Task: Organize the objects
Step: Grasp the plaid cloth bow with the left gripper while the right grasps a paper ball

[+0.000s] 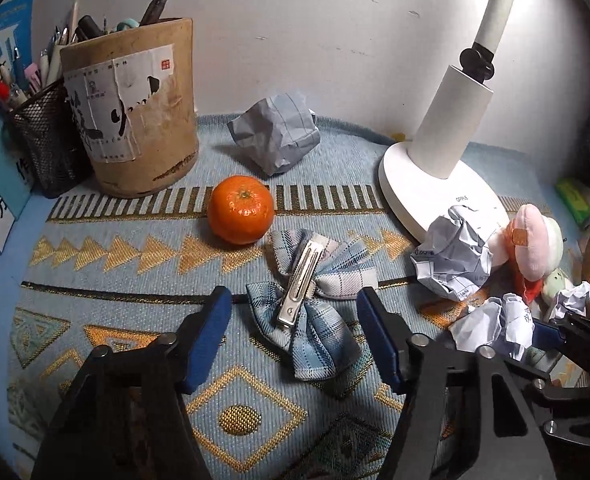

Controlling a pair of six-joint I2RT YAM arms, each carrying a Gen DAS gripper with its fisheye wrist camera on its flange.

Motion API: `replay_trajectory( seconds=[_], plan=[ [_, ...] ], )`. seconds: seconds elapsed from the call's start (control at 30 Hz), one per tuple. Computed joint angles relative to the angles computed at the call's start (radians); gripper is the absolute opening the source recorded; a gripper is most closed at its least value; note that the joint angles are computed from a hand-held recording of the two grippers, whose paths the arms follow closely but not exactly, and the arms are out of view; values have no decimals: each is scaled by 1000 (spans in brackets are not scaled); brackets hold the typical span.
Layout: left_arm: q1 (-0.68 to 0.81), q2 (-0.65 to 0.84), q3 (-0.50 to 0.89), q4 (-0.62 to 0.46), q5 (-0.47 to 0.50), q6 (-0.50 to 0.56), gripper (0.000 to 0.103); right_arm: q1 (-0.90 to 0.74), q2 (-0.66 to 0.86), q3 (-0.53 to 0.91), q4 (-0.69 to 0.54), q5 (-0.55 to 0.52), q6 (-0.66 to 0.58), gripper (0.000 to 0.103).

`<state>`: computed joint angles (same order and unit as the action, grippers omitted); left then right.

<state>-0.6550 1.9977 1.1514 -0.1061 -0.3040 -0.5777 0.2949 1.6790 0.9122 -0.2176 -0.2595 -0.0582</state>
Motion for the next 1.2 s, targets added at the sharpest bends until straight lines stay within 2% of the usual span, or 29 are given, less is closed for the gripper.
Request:
replay_trajectory(
  seconds=[0.03,0.07,0.1,0.13,0.3,0.43,0.57,0.7,0.77,0.87,0.97,1.0,1.07,1.1,1.2],
  plan=[
    [-8,7,12,-9,-11,10,37,-2,-7,-10,9,-3,0,39],
    [-15,11,21,-21,-19,15,33,-4,-18,-18,12,-4,-2,39],
    [-21,12,24,-25,-22,22,22,-6,-36,-31,14,-11,-8,39],
    [-26,2,12,-19,-13,20,20,-8,-64,-50,18,-19,-12,39],
    [-87,-148,-140,26,-39,-46,20,0,-281,-159,-15,-24,-49,39],
    [-198,-298,-251,-17,-109,-160,20,-35,-469,-270,-92,-68,-71,39],
    [-333,-382,-333,-47,-184,-306,20,-153,-674,-410,-202,-162,-154,39],
    [-459,-343,-342,-36,-275,-425,20,-348,-838,-496,-337,-255,-321,39],
    [-506,-302,-319,-28,-314,-446,20,-396,-869,-523,-368,-245,-387,39],
    [-538,-255,-293,0,-320,-453,20,-468,-851,-549,-376,-268,-451,39],
    [-552,-221,-254,-49,-357,-462,20,-512,-816,-559,-370,-267,-483,40],
    [-554,-229,-269,-25,-356,-459,20,-529,-796,-555,-377,-278,-499,42],
    [-541,-239,-290,0,-334,-467,20,-563,-783,-547,-402,-301,-518,55],
    [-537,-245,-300,8,-332,-479,20,-581,-796,-548,-413,-310,-524,68],
    [-539,-264,-330,45,-338,-491,20,-620,-834,-543,-463,-347,-557,70]
  ],
)
